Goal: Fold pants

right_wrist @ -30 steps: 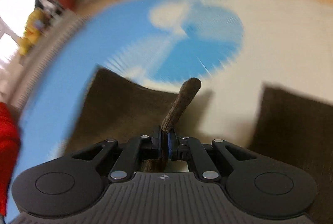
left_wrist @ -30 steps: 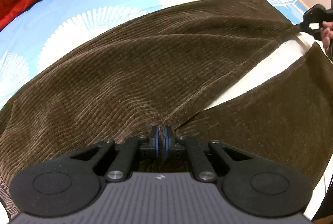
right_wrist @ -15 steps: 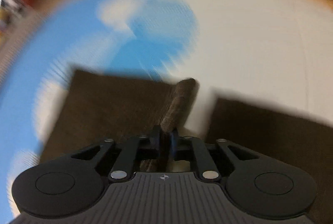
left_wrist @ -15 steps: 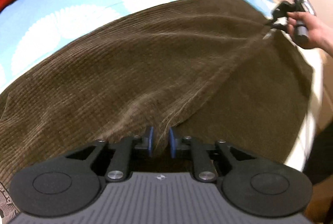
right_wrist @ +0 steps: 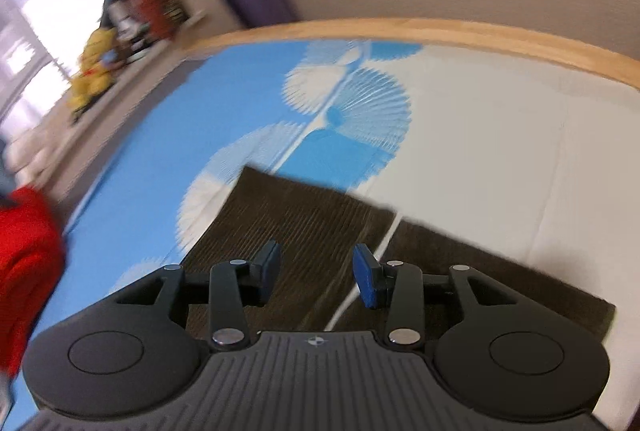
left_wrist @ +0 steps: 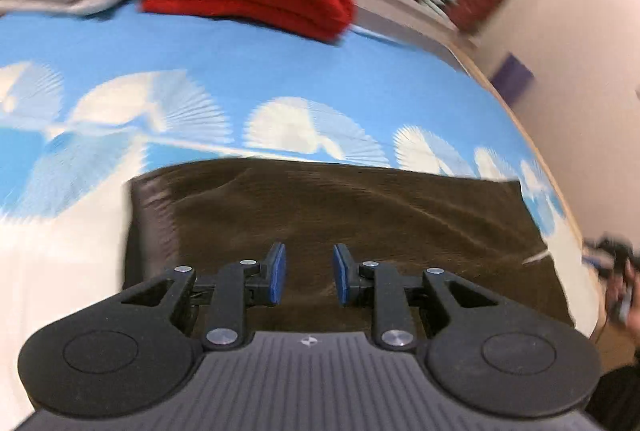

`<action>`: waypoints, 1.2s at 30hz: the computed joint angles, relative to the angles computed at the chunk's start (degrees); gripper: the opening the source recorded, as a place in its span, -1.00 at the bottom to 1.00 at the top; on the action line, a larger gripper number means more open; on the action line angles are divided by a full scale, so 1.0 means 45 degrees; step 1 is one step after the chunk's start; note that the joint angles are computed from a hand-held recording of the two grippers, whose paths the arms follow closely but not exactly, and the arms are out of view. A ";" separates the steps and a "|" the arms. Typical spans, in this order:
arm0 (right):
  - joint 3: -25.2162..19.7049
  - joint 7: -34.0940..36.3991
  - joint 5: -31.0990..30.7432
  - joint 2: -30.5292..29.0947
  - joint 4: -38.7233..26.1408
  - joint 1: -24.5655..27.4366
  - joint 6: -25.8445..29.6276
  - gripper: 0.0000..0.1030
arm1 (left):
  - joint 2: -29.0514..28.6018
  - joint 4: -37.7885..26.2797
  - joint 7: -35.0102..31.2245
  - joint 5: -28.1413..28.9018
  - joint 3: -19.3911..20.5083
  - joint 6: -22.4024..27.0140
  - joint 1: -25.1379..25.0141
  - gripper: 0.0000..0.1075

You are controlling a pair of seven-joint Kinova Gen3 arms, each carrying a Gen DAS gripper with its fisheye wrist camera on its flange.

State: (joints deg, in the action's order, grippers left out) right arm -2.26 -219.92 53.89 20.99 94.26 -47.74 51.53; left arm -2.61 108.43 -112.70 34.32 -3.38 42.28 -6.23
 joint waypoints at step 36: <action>-0.1522 -0.3844 -0.2019 -0.1178 0.3536 -0.1361 0.2662 -0.98 | -0.1200 0.4323 0.4787 -0.4265 -0.0630 -0.1586 -0.0008 -0.40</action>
